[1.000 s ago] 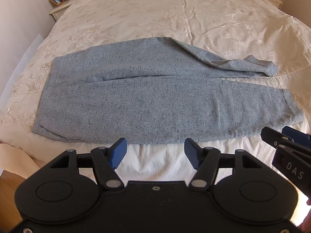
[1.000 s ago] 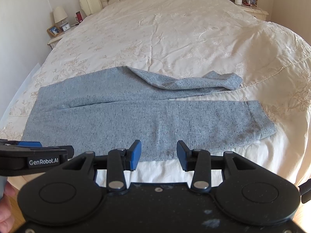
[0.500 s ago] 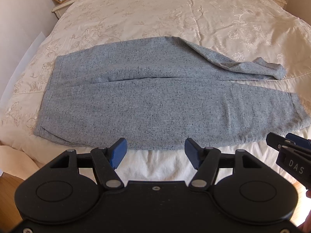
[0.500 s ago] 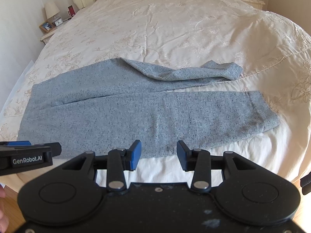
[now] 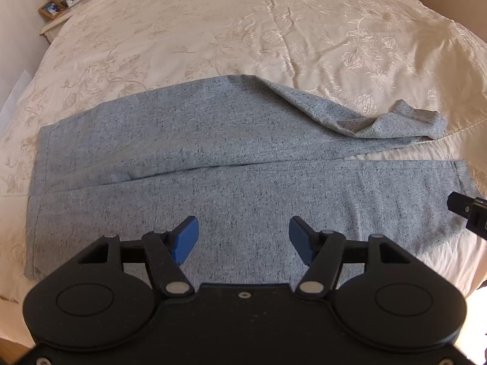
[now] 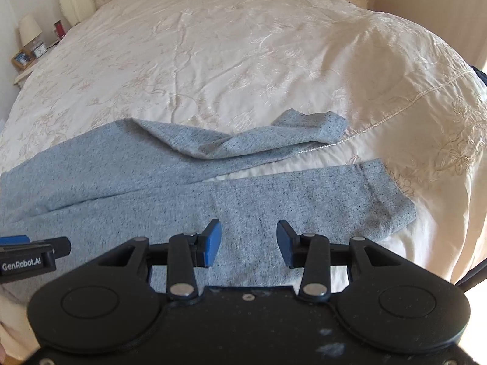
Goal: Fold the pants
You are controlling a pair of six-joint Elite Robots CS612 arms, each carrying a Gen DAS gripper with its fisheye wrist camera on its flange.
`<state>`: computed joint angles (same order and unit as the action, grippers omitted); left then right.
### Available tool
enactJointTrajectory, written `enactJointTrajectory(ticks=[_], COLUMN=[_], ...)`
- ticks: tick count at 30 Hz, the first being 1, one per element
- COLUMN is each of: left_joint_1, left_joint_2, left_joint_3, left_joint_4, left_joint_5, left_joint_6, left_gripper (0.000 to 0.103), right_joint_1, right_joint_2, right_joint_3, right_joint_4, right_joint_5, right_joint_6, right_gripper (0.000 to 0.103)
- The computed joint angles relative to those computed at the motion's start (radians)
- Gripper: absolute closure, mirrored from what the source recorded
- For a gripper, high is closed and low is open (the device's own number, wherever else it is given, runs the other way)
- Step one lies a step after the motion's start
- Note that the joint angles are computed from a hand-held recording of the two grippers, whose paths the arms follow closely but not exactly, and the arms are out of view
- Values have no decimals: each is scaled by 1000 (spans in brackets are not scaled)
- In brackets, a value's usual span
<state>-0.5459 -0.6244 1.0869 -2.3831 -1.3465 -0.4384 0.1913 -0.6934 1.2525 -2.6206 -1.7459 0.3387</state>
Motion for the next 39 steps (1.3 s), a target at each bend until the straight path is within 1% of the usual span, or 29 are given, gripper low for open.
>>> enactJointTrajectory(ticks=[3, 4, 6, 8, 11, 12, 14, 16, 17, 18, 19, 21, 23, 25, 26, 27, 28, 29, 31, 32, 33, 35, 36, 37, 38, 39], left_joint_1=[2, 1, 1, 0, -2, -5, -14, -23, -28, -32, -36, -45, -55, -63, -67, -70, -73, -75, -78, -80, -81, -83, -83, -83, -83, -83], left_joint_2=[34, 43, 55, 69, 87, 93, 105, 113, 118, 126, 132, 150, 174, 195, 207, 218, 229, 237, 252, 254, 255, 260, 263, 270, 274, 276], left_joint_3=[-52, -65, -78, -94, -114, -119, -128, -134, -139, -150, -159, -189, -233, -270, -290, -313, -334, -350, -385, -391, -394, -409, -415, -429, -438, -442], left_joint_4=[28, 36, 39, 59, 111, 127, 162, 182, 190, 205, 214, 240, 277, 302, 312, 331, 345, 354, 379, 378, 376, 385, 390, 402, 411, 414], left_joint_5=[8, 11, 9, -1, -33, -34, -20, -10, -9, -11, -18, -27, -29, -32, -35, -37, -41, -45, -46, -42, -40, -37, -37, -36, -36, -35], left_joint_6=[48, 58, 63, 47, -4, -20, -41, -61, -71, -80, -87, -93, -98, -102, -104, -108, -111, -110, -109, -111, -113, -115, -113, -110, -107, -105], left_gripper=[36, 36, 36, 36, 36, 36, 36, 36, 36, 36, 36, 36, 36, 36, 36, 36, 36, 36, 36, 36, 36, 36, 36, 36, 36, 36], right_joint_1=[-4, -8, -22, -32, -38, -40, -45, -52, -54, -58, -62, -78, -101, -130, -146, -169, -193, -209, -232, -234, -232, -226, -227, -233, -242, -250], right_joint_2=[24, 30, 38, 48, 67, 74, 96, 118, 128, 137, 140, 136, 127, 118, 112, 102, 90, 84, 75, 68, 56, 35, 26, 21, 21, 23], right_joint_3=[-39, -51, -61, -73, -89, -94, -109, -124, -133, -139, -136, -113, -86, -61, -47, -24, -3, 6, 3, 6, 12, 46, 60, 70, 70, 63], right_joint_4=[40, 62, 91, 121, 158, 167, 182, 203, 220, 236, 238, 226, 228, 233, 228, 206, 190, 188, 219, 215, 189, 109, 79, 62, 69, 100], right_joint_5=[-47, -46, -9, 13, 14, 24, 69, 122, 132, 135, 133, 106, 68, 25, 6, 30, 96, 132, 187, 186, 149, 69, 50, 63, 95, 127], right_joint_6=[46, 55, 44, 10, -51, -68, -111, -174, -208, -253, -289, -327, -317, -285, -269, -257, -242, -224, -209, -216, -227, -251, -266, -282, -295, -302], right_gripper=[60, 60, 60, 60, 60, 60, 60, 62, 65, 65, 65, 66, 65, 67, 72, 83, 89, 103, 103, 99, 85, 68, 68, 68, 68, 69])
